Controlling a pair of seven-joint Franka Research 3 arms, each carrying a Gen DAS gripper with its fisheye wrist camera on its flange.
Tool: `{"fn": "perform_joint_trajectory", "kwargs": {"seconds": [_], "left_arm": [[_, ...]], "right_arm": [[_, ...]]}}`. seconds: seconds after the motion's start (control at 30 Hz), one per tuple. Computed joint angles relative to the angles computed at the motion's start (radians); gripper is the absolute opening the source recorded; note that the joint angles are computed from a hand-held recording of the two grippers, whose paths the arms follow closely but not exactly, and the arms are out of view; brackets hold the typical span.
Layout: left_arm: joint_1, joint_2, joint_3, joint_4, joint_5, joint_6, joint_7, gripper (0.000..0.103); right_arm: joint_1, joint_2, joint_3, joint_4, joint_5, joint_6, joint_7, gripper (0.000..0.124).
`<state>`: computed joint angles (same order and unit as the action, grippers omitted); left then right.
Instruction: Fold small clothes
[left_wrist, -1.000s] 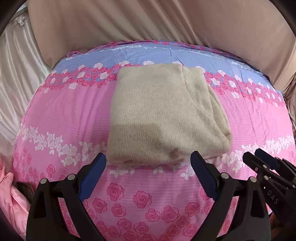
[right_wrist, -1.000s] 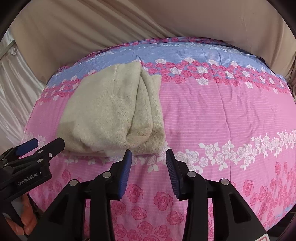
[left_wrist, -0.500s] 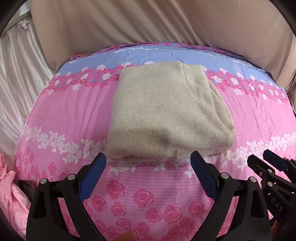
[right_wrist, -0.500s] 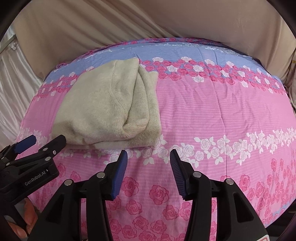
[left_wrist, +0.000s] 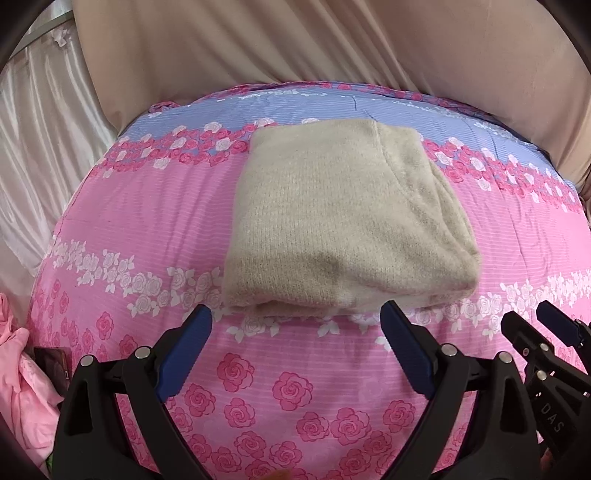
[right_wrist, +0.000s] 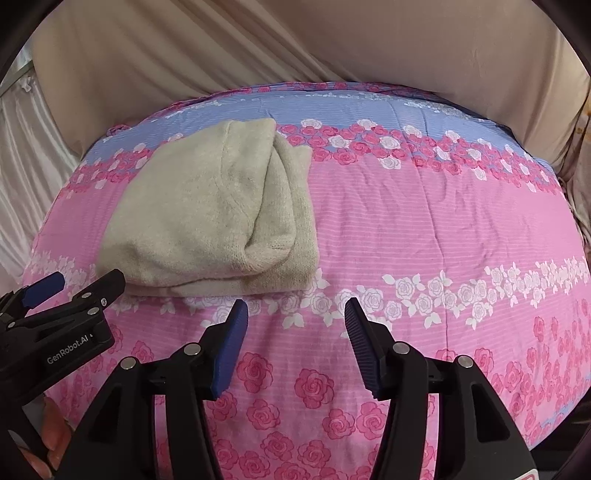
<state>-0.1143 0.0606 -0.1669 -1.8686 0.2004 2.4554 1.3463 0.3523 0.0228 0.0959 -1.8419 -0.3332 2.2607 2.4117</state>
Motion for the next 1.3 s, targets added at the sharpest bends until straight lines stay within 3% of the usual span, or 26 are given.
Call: {"fn": "perform_joint_trajectory", "kwargs": {"seconds": [1.3], "left_arm": [[-0.004,-0.012,-0.002,-0.013,-0.003,0.004,0.057,0.09]], "right_arm": [[0.008,-0.008,0.008,-0.008,-0.019,0.002,0.033,0.054]]}}
